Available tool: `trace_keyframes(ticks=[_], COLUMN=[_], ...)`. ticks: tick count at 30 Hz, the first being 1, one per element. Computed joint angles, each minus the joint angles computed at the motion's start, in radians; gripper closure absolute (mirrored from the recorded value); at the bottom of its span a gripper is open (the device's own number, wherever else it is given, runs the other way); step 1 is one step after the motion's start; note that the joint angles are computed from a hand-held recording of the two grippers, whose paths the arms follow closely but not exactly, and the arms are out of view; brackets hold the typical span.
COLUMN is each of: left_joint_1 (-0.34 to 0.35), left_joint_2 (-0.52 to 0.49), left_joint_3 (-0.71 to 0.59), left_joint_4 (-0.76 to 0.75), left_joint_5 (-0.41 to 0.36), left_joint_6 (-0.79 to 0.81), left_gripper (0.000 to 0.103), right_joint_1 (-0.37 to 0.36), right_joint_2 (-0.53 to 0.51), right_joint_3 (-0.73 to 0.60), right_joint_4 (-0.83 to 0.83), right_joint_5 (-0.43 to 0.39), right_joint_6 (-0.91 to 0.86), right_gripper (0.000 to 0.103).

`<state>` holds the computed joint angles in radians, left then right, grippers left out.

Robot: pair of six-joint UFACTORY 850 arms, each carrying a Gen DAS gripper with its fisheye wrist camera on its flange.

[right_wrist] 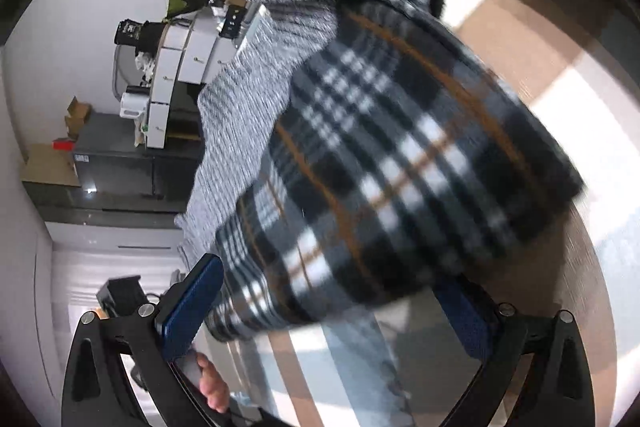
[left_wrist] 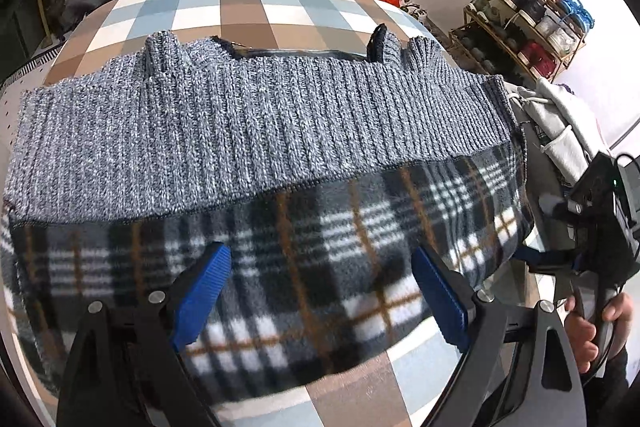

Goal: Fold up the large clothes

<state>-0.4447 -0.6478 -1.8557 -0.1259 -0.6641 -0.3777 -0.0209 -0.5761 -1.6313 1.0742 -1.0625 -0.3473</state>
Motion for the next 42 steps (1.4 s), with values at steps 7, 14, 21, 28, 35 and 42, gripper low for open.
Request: trace_keyframes(ticks=[7,14,21,28,35,42], left_joint_1=[0.011,-0.009,-0.004,-0.01,-0.03,-0.061], left_joint_2=[-0.003,-0.001,0.005,0.007,-0.025,-0.042], left_joint_3=[0.018,0.014,0.023,0.03,-0.018,-0.042], left_joint_4=[-0.058,0.03,-0.002,0.037,0.113,0.162], left_joint_5=[0.006,-0.011,0.001,0.011,-0.026,-0.044], left_joint_6=[0.12,0.076,0.084,0.045,-0.005,-0.056], left_gripper=[0.014,0.014,0.014,0.014,0.014,0.014], right_joint_1=[0.054,0.05,0.045,0.075,0.08,0.103], right_joint_2=[0.037,0.091,0.005,0.029,0.101,0.213], right_joint_3=[0.063,0.107,0.026,0.042,0.116,0.188], right_joint_4=[0.13,0.364,0.19,0.124,0.077,-0.021], right_joint_5=[0.233,0.197,0.144,0.273,0.377,0.479], right_joint_6=[-0.207,-0.567,-0.265,-0.208,-0.248,-0.318], right_gripper=[0.0,0.0,0.0,0.034,0.078,0.08])
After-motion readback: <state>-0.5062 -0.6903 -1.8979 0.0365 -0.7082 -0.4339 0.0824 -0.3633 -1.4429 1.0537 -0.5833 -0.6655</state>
